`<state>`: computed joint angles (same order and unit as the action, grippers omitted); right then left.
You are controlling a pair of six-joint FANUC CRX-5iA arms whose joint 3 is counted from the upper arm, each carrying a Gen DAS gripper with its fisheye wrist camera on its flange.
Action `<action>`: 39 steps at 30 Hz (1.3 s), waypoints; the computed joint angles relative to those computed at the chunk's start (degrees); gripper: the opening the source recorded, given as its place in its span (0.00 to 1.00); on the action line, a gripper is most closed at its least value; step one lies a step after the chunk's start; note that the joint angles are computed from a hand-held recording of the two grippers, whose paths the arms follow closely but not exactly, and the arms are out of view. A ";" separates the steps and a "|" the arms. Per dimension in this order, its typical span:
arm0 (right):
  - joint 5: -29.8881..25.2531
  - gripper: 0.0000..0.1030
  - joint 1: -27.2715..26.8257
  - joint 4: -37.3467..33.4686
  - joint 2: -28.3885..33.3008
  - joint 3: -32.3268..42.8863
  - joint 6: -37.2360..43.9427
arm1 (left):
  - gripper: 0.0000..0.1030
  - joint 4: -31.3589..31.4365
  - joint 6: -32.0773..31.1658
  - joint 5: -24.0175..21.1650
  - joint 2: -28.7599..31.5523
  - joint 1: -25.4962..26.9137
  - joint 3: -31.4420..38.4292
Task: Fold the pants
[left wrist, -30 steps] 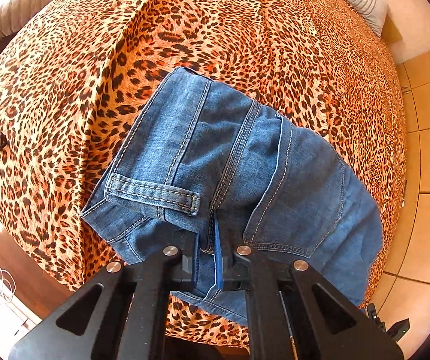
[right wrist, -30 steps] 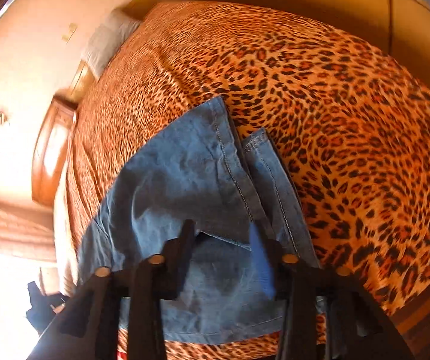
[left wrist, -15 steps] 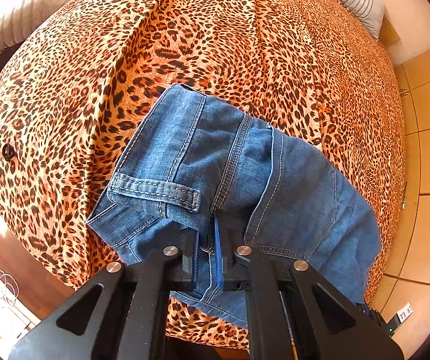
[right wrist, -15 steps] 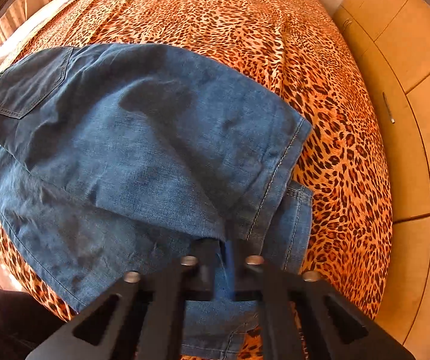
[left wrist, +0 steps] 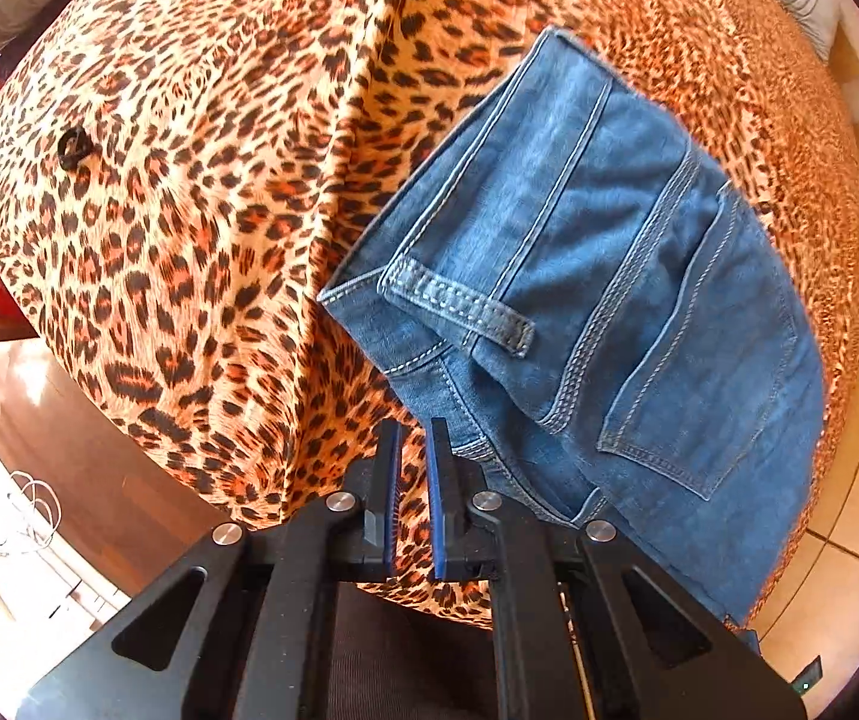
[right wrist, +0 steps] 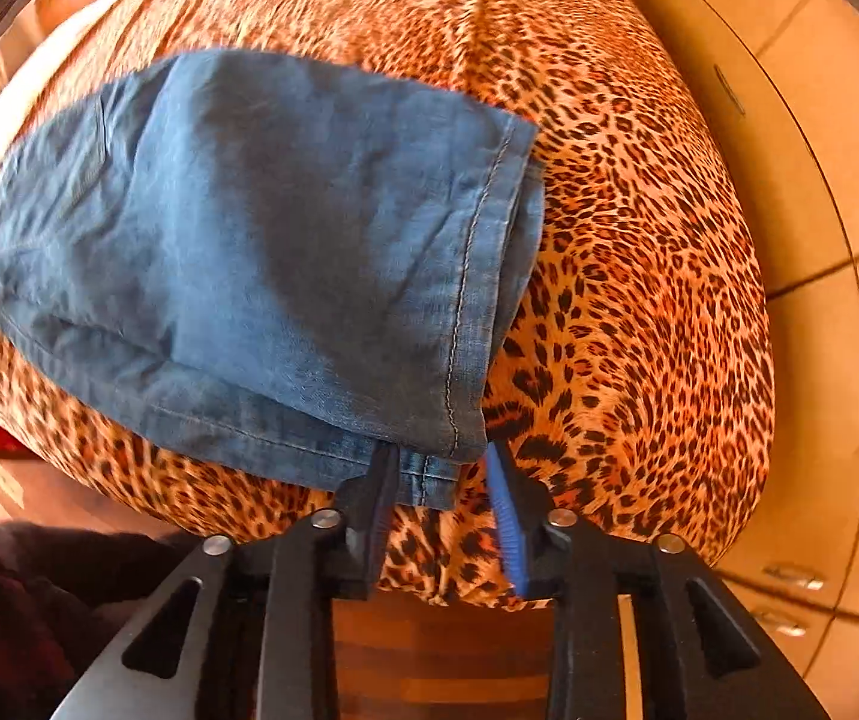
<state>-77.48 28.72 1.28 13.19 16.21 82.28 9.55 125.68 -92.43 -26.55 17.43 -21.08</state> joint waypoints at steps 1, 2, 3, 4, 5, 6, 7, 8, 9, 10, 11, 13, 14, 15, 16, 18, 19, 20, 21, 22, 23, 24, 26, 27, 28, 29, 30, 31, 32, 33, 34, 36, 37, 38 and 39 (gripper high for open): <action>-0.16 0.49 -2.07 -4.29 -0.34 1.61 -2.67 | 0.06 0.88 -0.66 0.55 -0.95 0.97 -0.15; -0.51 0.58 -4.27 -9.52 -0.36 3.28 -4.67 | 0.06 2.03 -1.14 1.28 -1.61 1.59 -0.37; -0.07 0.62 -6.54 -15.08 -0.65 4.16 -7.13 | 0.07 3.22 -1.64 2.14 -1.70 1.67 -0.58; 0.91 0.62 -8.66 -20.30 -0.97 4.27 -9.52 | 0.07 3.87 -1.58 2.91 -1.37 1.01 -0.49; 1.37 0.63 -10.57 -25.09 -0.92 4.31 -11.73 | 0.11 4.26 -1.09 3.78 -0.62 -0.21 -0.14; 1.76 0.63 -11.86 -28.55 -0.85 3.97 -14.28 | 0.15 4.99 -0.99 4.74 -0.04 -1.17 -0.34; 2.37 0.63 -13.01 -31.81 -0.98 3.08 -17.37 | 0.21 5.75 -0.44 5.53 0.71 -2.25 -0.52; 2.86 0.63 -14.10 -34.72 -1.01 2.19 -19.79 | 0.27 6.58 0.03 6.38 1.23 -2.95 -1.00; 3.49 0.63 -15.21 -37.54 -1.08 1.13 -22.12 | 0.29 7.01 0.52 7.22 1.54 -3.57 -1.48; 4.42 0.63 -16.06 -39.78 -1.33 -0.07 -24.37 | 0.30 7.03 1.07 7.72 2.06 -4.19 -1.63; 5.97 0.63 -16.66 -41.32 -1.68 -1.38 -26.11 | 0.30 7.28 1.56 8.23 2.74 -5.01 -1.72; 9.87 0.64 -17.15 -43.03 -2.62 -3.77 -28.62 | 0.31 7.39 1.59 8.72 3.86 -5.66 -2.07; 11.61 0.65 -17.33 -43.61 -2.86 -4.59 -29.48 | 0.33 7.16 1.65 8.97 4.57 -5.97 -2.05; 13.36 0.65 -17.34 -44.07 -3.02 -5.28 -30.23 | 0.35 6.68 1.82 9.06 5.34 -6.37 -1.96; 14.84 0.65 -17.13 -44.04 -2.98 -5.70 -31.11 | 0.37 6.57 1.99 9.10 6.09 -6.57 -1.89; 17.02 0.65 -16.80 -44.89 -2.72 -6.27 -31.53 | 0.37 7.15 1.43 9.92 7.53 -6.63 -1.78; 15.88 0.64 -16.79 -45.73 -1.33 -5.04 -30.35 | 0.36 6.33 1.33 10.10 8.77 -7.21 -0.72; 14.33 0.58 -16.21 -44.55 -0.03 -3.66 -30.16 | 0.25 5.09 1.27 9.71 10.25 -7.93 0.95; 13.70 0.38 -15.02 -42.02 0.82 -2.68 -31.02 | 0.15 3.99 1.33 9.26 11.31 -8.44 2.54; 13.67 0.24 -14.63 -41.48 1.29 -2.04 -30.48 | 0.07 3.22 1.31 8.31 12.05 -8.65 4.03; 14.49 0.12 -14.72 -42.23 1.01 -2.00 -29.49 | 0.07 3.89 0.76 7.76 11.78 -8.07 4.54; 15.55 0.11 -14.63 -42.40 0.11 -2.21 -28.78 | 0.07 4.51 0.17 7.74 10.60 -7.43 4.66; 15.68 0.10 -15.09 -43.57 -1.47 -1.70 -25.04 | 0.06 5.55 -1.56 6.80 7.52 -5.81 4.66; 15.06 0.09 -15.46 -43.66 -2.10 -1.34 -23.52 | 0.06 6.61 -2.51 6.33 5.58 -4.55 4.05; 14.28 0.09 -15.80 -43.84 -3.24 -1.65 -22.71 | 0.06 7.32 -3.23 5.74 3.84 -3.37 3.35; 13.27 0.09 -16.18 -44.05 -3.97 -1.96 -22.51 | 0.06 7.79 -3.63 5.31 2.54 -2.54 2.50; 12.40 0.09 -16.32 -43.50 -4.57 -2.49 -22.75 | 0.06 8.18 -4.08 5.01 1.83 -1.94 1.37; 11.60 0.09 -16.44 -42.31 -5.02 -3.46 -22.90 | 0.06 8.21 -4.35 4.59 1.51 -1.47 0.05; 11.23 0.10 -15.99 -40.37 -4.98 -4.14 -23.73 | 0.06 8.24 -3.62 4.66 2.15 -1.64 -1.39; 10.50 0.14 -16.52 -39.81 -4.49 -4.70 -24.22 | 0.06 9.07 -2.39 4.61 3.11 -1.86 -2.89; 10.58 0.14 -17.63 -42.06 -4.04 -5.51 -24.50 | 0.06 10.35 -2.04 4.42 3.35 -0.98 -4.43; 13.70 0.14 -19.03 -45.12 -4.81 -8.12 -24.01 | 0.06 9.56 -1.58 4.91 3.70 -1.58 -3.93; 14.81 0.15 -19.19 -46.33 -5.03 -8.61 -22.74 | 0.06 8.59 -1.02 5.64 4.87 -3.12 -2.50; 15.53 0.21 -19.15 -46.62 -5.36 -9.05 -21.89 | 0.06 7.52 -0.95 5.72 5.76 -4.32 -0.98; 16.29 0.32 -18.43 -45.71 -5.12 -8.87 -22.02 | 0.06 6.63 -0.93 5.44 6.54 -5.22 0.33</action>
